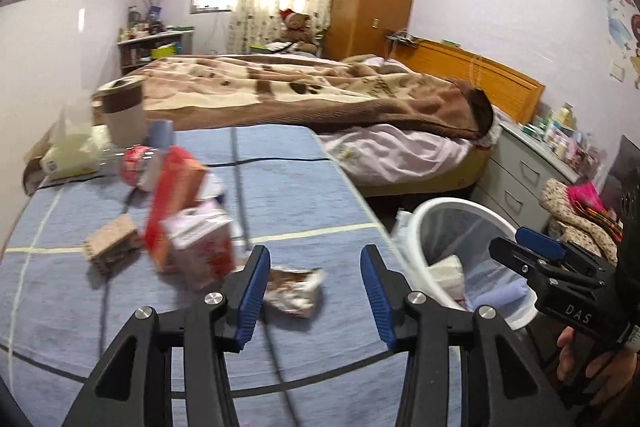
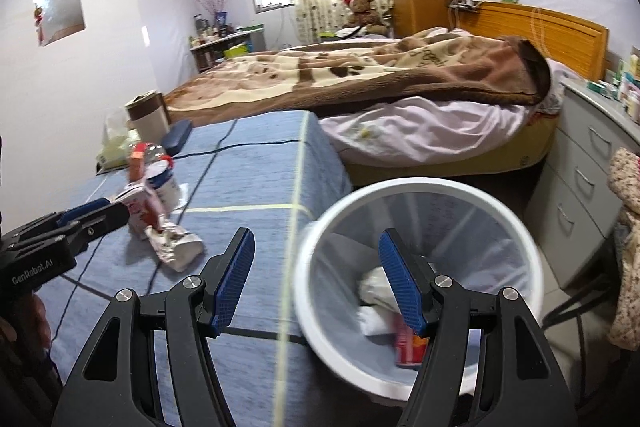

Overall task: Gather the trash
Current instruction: 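Grasp the white medicine box with the left tool while the right tool grasps the patterned wrapper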

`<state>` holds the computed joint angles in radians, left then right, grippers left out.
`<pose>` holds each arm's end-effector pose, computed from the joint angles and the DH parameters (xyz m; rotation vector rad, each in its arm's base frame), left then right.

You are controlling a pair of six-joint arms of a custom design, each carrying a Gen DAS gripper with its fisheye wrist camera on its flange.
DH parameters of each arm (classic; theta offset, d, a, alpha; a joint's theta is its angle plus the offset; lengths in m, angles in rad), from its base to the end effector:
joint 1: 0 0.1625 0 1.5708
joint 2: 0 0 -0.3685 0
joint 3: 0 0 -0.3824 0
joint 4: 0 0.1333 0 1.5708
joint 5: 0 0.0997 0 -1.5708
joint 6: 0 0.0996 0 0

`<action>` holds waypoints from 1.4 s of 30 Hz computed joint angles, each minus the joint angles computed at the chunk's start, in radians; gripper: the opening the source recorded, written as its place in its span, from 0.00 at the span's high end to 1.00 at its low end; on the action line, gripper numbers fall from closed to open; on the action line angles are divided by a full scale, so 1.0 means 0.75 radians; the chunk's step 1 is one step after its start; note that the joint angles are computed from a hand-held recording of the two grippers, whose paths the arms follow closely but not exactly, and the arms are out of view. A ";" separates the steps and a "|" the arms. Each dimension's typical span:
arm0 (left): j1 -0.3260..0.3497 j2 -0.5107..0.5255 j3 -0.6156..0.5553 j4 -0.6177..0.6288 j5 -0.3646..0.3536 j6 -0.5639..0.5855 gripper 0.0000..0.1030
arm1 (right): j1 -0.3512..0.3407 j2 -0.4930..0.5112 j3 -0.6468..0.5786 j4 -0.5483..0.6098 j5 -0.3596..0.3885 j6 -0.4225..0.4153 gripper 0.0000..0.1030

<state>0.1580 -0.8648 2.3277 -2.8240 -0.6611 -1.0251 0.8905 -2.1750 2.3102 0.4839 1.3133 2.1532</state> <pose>-0.3272 -0.2667 -0.0178 0.5949 2.3765 -1.0345 0.0037 -0.2476 0.2771 0.5238 -2.3352 1.0556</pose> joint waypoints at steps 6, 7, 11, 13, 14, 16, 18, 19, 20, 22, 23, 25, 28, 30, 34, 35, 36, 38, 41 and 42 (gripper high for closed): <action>0.009 -0.175 0.116 0.168 0.059 -0.150 0.54 | 0.138 0.094 0.010 -0.061 0.091 0.019 0.35; 0.010 -0.206 0.135 0.198 0.068 -0.173 0.54 | 0.167 0.116 0.007 -0.072 0.114 0.026 0.35; 0.032 -0.316 0.196 0.300 0.093 -0.244 0.54 | 0.279 0.203 -0.003 -0.114 0.194 0.038 0.35; 0.052 -0.364 0.218 0.353 0.104 -0.269 0.54 | 0.327 0.239 -0.005 -0.132 0.232 0.047 0.35; 0.061 -0.383 0.227 0.368 0.106 -0.270 0.54 | 0.363 0.275 -0.012 -0.147 0.262 0.052 0.35; 0.081 -0.412 0.239 0.397 0.109 -0.269 0.54 | 0.404 0.327 -0.018 -0.168 0.289 0.055 0.35; 0.101 -0.448 0.258 0.427 0.121 -0.291 0.54 | 0.446 0.396 -0.033 -0.186 0.328 0.063 0.35; 0.113 -0.467 0.273 0.418 0.123 -0.285 0.54 | 0.469 0.433 -0.041 -0.195 0.351 0.066 0.35; 0.126 -0.493 0.295 0.402 0.124 -0.274 0.54 | 0.498 0.471 -0.048 -0.207 0.380 0.070 0.35; 0.155 -0.525 0.310 0.431 0.138 -0.277 0.54 | 0.530 0.529 -0.056 -0.224 0.406 0.056 0.35; 0.178 -0.536 0.310 0.443 0.141 -0.259 0.54 | 0.551 0.556 -0.062 -0.233 0.424 0.058 0.35; 0.220 -0.547 0.316 0.401 0.123 -0.191 0.53 | 0.583 0.607 -0.074 -0.242 0.445 0.053 0.35; 0.275 -0.547 0.329 0.291 0.107 -0.056 0.46 | 0.620 0.667 -0.088 -0.255 0.474 0.051 0.35; 0.310 -0.545 0.325 0.265 0.103 0.005 0.40 | 0.644 0.706 -0.102 -0.262 0.506 0.057 0.35; 0.399 -0.516 0.297 0.199 0.092 0.152 0.40 | 0.679 0.767 -0.124 -0.290 0.564 0.059 0.31; 0.415 -0.510 0.288 0.198 0.094 0.176 0.40 | 0.684 0.776 -0.128 -0.292 0.575 0.058 0.29; 0.434 -0.501 0.275 0.200 0.097 0.204 0.40 | 0.687 0.787 -0.133 -0.292 0.579 0.060 0.28; 0.475 -0.473 0.254 0.141 0.087 0.294 0.40 | 0.699 0.815 -0.147 -0.292 0.602 0.069 0.28; 0.533 -0.429 0.214 0.096 0.061 0.404 0.40 | 0.716 0.842 -0.156 -0.308 0.638 0.076 0.28; 0.541 -0.416 0.208 0.079 0.061 0.431 0.40 | 0.719 0.846 -0.157 -0.310 0.643 0.074 0.28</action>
